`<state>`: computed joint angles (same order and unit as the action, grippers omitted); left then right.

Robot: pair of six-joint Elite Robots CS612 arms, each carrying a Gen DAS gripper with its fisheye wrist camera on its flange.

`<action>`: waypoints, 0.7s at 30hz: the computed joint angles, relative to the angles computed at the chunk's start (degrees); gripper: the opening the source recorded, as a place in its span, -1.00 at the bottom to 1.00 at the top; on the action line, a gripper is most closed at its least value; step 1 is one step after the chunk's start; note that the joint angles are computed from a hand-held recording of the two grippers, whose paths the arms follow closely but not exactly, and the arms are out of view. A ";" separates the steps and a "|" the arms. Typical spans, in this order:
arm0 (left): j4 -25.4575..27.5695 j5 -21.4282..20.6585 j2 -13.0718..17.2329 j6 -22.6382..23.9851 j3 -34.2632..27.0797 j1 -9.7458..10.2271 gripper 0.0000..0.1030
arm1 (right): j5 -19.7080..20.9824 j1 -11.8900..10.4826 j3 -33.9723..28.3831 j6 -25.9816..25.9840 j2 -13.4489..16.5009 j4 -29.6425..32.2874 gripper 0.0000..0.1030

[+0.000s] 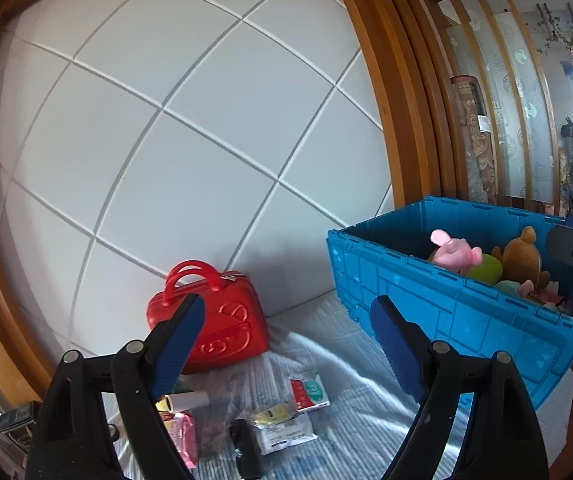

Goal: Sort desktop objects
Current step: 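Move both tools back from the bin toward the items on the bed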

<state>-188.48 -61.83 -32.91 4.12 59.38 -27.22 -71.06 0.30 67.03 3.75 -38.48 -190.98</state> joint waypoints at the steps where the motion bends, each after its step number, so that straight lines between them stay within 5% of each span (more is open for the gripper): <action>1: -0.71 0.53 -0.57 0.47 1.30 0.30 0.65 | -0.06 0.51 0.16 0.19 0.00 0.08 0.90; 12: -3.83 2.62 -4.20 -1.69 10.39 4.19 0.70 | -2.98 5.51 0.16 0.32 0.56 2.23 0.91; 21: -3.94 8.76 -4.72 -6.68 13.99 6.56 0.71 | -3.22 7.58 -3.15 -4.02 2.26 5.85 0.92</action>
